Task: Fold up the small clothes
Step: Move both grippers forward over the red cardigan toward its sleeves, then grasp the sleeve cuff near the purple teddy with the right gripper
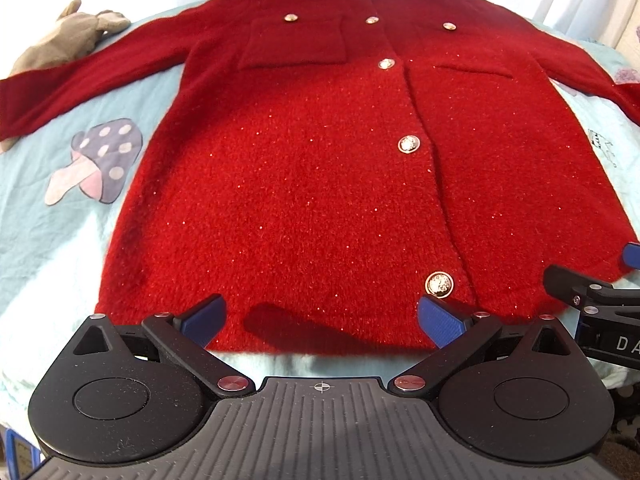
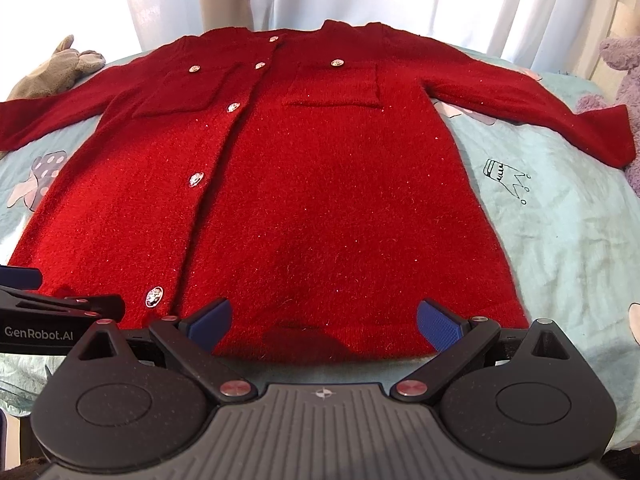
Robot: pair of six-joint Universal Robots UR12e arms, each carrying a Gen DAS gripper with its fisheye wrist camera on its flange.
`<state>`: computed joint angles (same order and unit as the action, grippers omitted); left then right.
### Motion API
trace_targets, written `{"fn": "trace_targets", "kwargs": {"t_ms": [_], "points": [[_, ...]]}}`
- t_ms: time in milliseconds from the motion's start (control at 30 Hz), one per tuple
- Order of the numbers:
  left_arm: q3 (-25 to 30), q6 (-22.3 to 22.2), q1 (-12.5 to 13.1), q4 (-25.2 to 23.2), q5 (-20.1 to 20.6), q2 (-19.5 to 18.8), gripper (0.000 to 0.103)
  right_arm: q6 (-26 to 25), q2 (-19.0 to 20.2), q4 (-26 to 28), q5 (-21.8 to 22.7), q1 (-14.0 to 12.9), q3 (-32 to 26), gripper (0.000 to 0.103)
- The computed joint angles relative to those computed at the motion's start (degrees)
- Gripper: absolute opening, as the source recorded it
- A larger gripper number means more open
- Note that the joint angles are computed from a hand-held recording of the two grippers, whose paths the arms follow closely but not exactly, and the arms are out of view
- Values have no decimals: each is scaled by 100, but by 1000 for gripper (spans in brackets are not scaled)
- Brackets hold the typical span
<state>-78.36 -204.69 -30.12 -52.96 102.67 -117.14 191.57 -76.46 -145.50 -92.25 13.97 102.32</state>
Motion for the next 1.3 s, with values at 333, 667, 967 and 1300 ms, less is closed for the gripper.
{"fn": "trace_targets", "kwargs": {"t_ms": [333, 667, 967, 1300], "points": [[103, -38, 19, -146, -48, -67, 103, 24, 47, 130, 61, -30, -52, 99], [205, -138, 32, -217, -52, -144, 103, 62, 87, 199, 159, -109, -77, 99], [393, -275, 38, -405, -31, -260, 103, 335, 194, 309, 368, -304, -152, 99], [568, -546, 83, -518, 33, -359, 103, 273, 282, 284, 708, -418, -178, 99]]}}
